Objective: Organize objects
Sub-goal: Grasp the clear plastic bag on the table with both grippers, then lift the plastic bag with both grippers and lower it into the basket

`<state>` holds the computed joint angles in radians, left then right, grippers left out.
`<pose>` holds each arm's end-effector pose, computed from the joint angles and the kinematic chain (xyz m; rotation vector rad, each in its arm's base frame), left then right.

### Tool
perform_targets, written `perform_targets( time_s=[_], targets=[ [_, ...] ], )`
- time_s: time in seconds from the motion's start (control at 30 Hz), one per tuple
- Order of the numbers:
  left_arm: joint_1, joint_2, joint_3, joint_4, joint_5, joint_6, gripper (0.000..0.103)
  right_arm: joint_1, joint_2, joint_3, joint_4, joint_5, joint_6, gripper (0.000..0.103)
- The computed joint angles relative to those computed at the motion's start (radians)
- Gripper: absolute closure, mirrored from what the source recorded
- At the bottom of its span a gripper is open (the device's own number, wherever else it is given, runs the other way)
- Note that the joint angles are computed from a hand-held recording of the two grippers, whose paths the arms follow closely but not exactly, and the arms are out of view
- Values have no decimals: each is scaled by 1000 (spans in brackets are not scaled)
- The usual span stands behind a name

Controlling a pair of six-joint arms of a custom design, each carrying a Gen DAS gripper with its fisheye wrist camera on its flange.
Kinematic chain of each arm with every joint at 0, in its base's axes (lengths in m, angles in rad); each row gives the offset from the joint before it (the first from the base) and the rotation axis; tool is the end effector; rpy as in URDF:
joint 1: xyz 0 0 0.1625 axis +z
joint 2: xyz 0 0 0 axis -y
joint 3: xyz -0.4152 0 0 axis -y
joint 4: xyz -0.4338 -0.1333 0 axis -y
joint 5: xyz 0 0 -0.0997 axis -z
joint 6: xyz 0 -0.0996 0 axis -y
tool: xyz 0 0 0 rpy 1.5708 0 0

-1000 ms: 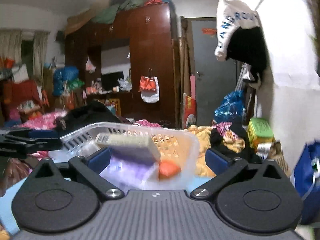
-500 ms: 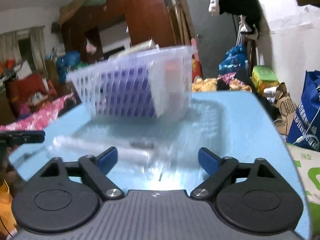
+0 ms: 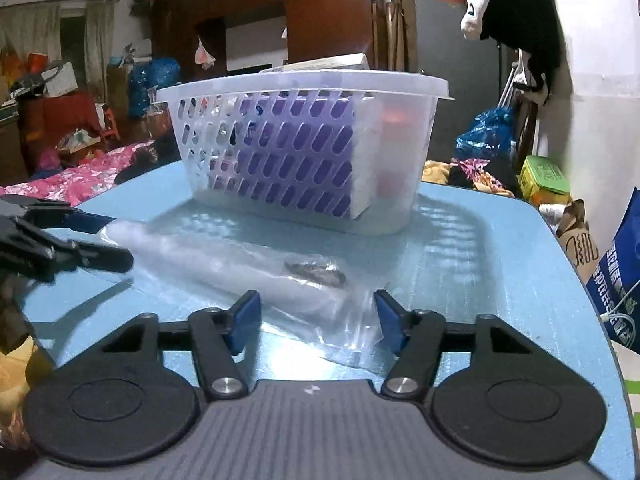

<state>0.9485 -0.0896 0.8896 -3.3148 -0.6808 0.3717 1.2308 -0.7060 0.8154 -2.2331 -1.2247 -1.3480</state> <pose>-0.3097 -0.7932 -0.0676 0.5528 2.0933 -1.1908 -0.1363 -0.8865 0.3571 1.4824 -2.3987 0.8989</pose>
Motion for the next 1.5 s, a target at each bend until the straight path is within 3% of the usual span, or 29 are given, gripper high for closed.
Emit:
perform_targets(
  time_s=[0.07,0.1,0.17,0.3,0.43,0.53,1.0,1.23,1.37,1.5],
  targets=[
    [-3,8,1,-42,6,35,31,-5,-5,10,-4,14,-10,49],
    [-5,12,-2,-60,16,44,43,-6,-8,14,-4,17,-14,53],
    [-5,12,3,-90,17,64,54,-9,-16,23,-1,24,-22,60],
    [-6,13,15,-130,8,91,62,-11,-30,59,-35,36,-45,70],
    [-2,7,35,-165,-28,92,80,-18,-37,64,-34,53,-53,83],
    [-8,18,35,-206,-38,153,83,-26,-51,86,-44,78,-69,86],
    [-25,9,61,-279,-75,206,83,-35,-80,137,-93,137,-101,90],
    [-48,-10,56,-354,-111,269,83,-30,-112,142,-82,225,-89,90],
    [-68,3,-32,-372,-129,346,83,4,-113,102,-91,276,-80,90],
    [-78,66,-261,-275,-136,396,82,67,-32,-65,-83,267,-7,90]
  ],
)
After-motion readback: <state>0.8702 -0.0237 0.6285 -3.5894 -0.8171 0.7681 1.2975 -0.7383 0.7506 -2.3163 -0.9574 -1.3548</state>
